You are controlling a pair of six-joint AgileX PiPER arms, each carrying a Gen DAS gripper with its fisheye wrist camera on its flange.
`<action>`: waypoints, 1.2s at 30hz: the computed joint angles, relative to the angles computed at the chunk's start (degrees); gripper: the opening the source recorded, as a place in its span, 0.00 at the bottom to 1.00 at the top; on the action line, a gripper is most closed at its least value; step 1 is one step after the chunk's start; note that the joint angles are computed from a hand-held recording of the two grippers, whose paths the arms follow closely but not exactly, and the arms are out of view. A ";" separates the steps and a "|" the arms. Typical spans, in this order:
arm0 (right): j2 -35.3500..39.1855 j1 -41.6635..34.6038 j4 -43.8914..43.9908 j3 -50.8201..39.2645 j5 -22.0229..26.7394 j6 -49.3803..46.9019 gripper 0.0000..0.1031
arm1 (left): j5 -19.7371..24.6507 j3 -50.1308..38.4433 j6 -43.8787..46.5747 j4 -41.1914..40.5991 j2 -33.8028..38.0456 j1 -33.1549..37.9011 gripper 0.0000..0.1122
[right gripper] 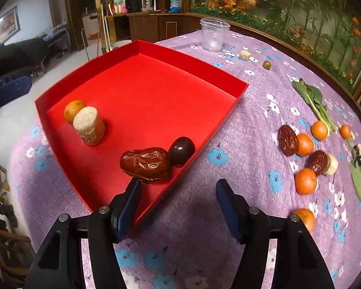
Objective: Organize fruits
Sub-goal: 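Withdraw both tools from the tray back toward the fruits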
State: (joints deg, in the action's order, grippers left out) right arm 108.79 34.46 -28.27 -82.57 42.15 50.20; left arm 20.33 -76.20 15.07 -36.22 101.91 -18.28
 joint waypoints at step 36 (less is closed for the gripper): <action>-29.86 -26.39 22.35 38.44 -22.17 -18.39 0.67 | 9.95 -15.58 -18.69 24.01 11.02 -17.43 0.59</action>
State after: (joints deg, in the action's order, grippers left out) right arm 78.93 8.08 -5.92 -44.14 19.98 31.82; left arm 30.27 -91.78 -3.63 -12.21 112.93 -35.71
